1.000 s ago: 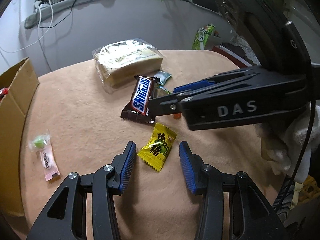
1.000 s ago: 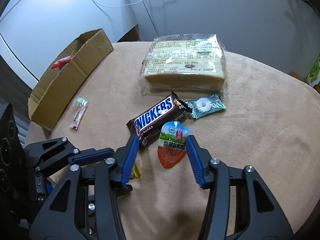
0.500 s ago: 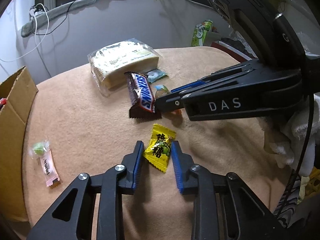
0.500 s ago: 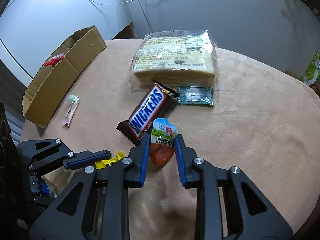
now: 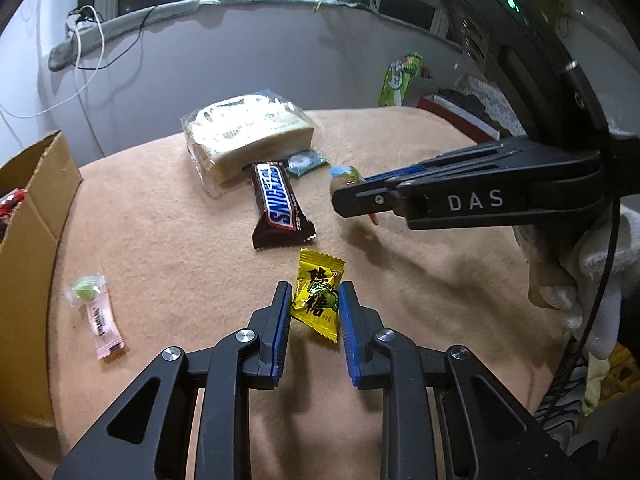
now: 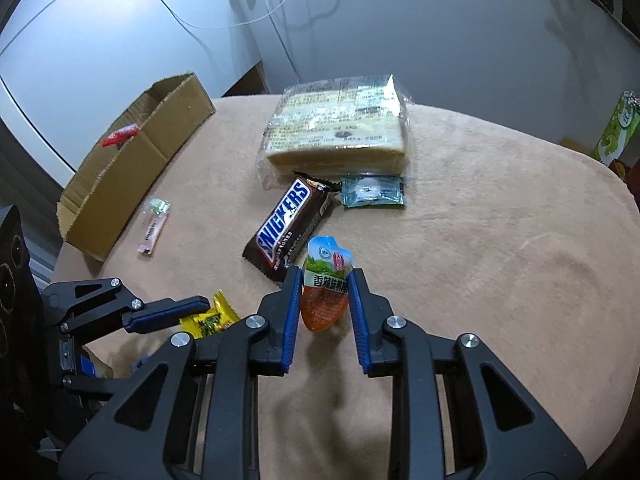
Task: Organize snacks
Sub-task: 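Carry both snacks into the cardboard box and open both tools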
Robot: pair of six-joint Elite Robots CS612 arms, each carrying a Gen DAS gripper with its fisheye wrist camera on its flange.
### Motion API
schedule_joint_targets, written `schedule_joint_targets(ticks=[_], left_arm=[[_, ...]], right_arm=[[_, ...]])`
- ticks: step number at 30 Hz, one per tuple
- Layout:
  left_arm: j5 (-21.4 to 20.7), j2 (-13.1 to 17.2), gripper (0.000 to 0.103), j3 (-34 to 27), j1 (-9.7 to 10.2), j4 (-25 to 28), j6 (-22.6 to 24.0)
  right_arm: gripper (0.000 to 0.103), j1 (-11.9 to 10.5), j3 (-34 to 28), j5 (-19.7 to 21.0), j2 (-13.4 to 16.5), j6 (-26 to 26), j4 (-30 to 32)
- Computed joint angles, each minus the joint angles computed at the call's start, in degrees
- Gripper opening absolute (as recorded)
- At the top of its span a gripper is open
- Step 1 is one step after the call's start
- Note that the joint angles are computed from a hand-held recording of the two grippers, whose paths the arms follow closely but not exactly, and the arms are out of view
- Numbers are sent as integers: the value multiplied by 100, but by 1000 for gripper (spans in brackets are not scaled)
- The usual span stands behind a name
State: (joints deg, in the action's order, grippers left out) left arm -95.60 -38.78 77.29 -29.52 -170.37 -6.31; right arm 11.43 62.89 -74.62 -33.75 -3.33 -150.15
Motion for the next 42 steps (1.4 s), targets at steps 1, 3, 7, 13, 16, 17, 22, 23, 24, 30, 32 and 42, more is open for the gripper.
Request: schedule_joint_targets(ticks=[1,3,7,13,16,17,22,23,24,30,32,42], left_arm=[[-4,-19,22,25,6,-48,-32],[-33,-73,22,98,28,-174,-127],[-5,-193,22,261,71,-411,-238],[105,-397,22,552,185,-757,-461],[223,-506,22,724,247,-954,-548],[263,-549,22,787,275,-1026,-588],[490,-696,22,997,401,-1259,-739],[522,-720,22,1034,427,-1302,-777],[550,-741,22,1076,450,-1350,-810],[766,-825,22,1225,605,-1477,-957],[858,-842,22,1248,660,-1472,-989],[1198,-817,22,1256,888,-1409,-1144]], right_arm=[[24,-5,49,14,-36,4,-44],[24,3,136,15,-107,-6,-154],[24,16,234,96,-221,-22,-346],[24,119,169,196,-301,-83,-546],[24,191,13,259,-276,-121,-593],[24,215,-42,274,-264,-137,-589],[24,362,-469,307,-122,-258,-513],[24,388,-566,314,-83,-279,-479],[24,419,-705,333,-28,-312,-418],[24,597,-1549,291,345,-438,-3],[24,645,-1825,288,477,-480,148],[24,903,-4252,148,1684,-789,1650]])
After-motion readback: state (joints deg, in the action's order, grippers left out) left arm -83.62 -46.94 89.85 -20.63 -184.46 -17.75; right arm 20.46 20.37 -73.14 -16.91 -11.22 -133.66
